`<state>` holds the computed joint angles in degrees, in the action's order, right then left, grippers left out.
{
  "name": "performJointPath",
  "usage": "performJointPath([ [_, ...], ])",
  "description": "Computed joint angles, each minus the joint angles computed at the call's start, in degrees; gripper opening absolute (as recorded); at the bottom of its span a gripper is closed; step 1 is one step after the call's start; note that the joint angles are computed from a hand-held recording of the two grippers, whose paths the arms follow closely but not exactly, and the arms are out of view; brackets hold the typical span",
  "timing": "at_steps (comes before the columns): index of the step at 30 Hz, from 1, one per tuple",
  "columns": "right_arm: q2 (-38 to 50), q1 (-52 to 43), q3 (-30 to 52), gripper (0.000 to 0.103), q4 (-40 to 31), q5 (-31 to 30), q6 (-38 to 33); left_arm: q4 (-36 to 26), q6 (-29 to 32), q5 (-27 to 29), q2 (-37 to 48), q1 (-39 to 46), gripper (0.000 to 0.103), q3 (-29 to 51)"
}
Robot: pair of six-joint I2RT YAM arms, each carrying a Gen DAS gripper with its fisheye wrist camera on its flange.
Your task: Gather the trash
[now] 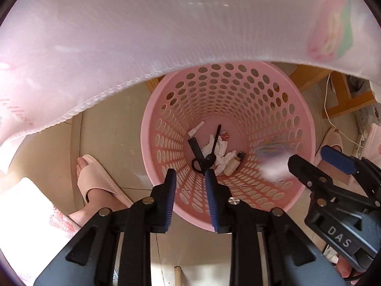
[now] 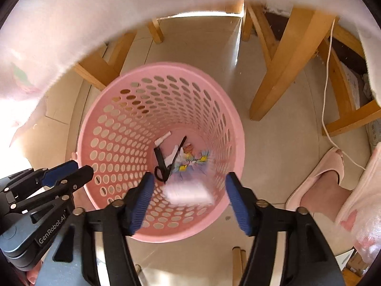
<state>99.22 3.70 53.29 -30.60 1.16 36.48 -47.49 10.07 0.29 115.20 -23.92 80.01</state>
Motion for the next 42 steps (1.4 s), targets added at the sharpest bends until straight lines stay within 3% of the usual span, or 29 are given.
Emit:
performJointPath([
  [8,-6.4,0.4,-0.8,0.071,-1.7,2.4,1.8,0.5,-0.2,0.5,-3.6,0.0,0.040,-1.3],
  [20,-18.3,1.2,1.2,0.071,-9.4,7.2,0.5,3.0,-2.8,3.0,-14.6,1.2,0.040,-3.3],
  [29,-23.4,3.3,4.1,0.071,-14.3,11.4,0.7,1.8,-2.4,5.3,-17.1,2.6,0.040,-2.0],
  [35,-27.5,6.8,5.5,0.071,-15.5,18.7,0.4,2.8,-1.5,4.4,-21.2,2.6,0.042,-2.6],
  [37,-29.3,8.0,6.1,0.073,-15.3,21.8,-0.2,4.3,-1.2,3.9,-23.2,2.6,0.049,-3.2],
  [39,-30.7,8.9,7.1,0.079,-15.5,24.6,-0.6,5.7,-1.5,3.9,-24.9,2.8,0.068,-3.3],
  [42,-32.8,10.7,7.5,0.084,-14.3,29.1,-1.1,6.2,-2.2,5.3,-26.7,3.3,0.076,-2.2],
])
